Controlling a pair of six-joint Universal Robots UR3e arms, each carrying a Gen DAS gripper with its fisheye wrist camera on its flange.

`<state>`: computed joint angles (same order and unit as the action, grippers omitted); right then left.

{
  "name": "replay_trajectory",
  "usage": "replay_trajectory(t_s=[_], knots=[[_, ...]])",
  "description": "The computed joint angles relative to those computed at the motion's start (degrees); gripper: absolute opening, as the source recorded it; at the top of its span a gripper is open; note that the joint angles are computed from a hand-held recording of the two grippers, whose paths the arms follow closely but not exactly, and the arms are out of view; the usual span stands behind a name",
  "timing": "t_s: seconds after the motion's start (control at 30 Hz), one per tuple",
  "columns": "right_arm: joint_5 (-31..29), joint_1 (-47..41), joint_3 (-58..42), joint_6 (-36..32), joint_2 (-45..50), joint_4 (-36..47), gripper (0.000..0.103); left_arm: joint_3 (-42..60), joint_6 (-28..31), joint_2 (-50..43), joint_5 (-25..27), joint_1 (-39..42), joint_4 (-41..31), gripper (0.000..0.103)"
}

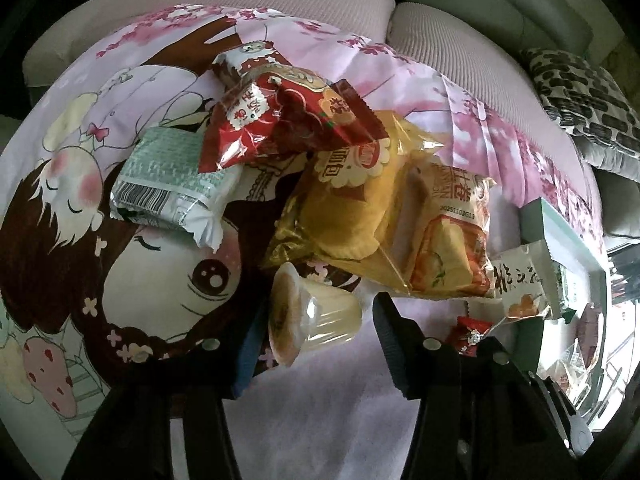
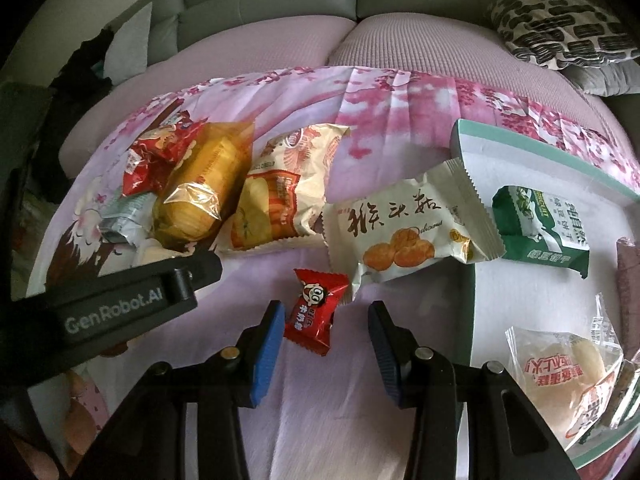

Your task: Organize snacks

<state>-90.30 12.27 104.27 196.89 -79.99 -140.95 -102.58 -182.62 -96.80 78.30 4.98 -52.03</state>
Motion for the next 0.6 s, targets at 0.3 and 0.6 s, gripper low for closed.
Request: replay_trajectory(t_s=[0.3,0.6], knots=[[-0.39,-0.30,0.69,0.67,-0.98,0.21,0.031,2.35,0.05,-2.77,2.86,-2.97,0.79,0.061],[-0.07,-0.51,1.07,1.57,-1.33,0.29,0.030,0.98,1.96,-1.58,4.29,-2.71,1.77,0.046]])
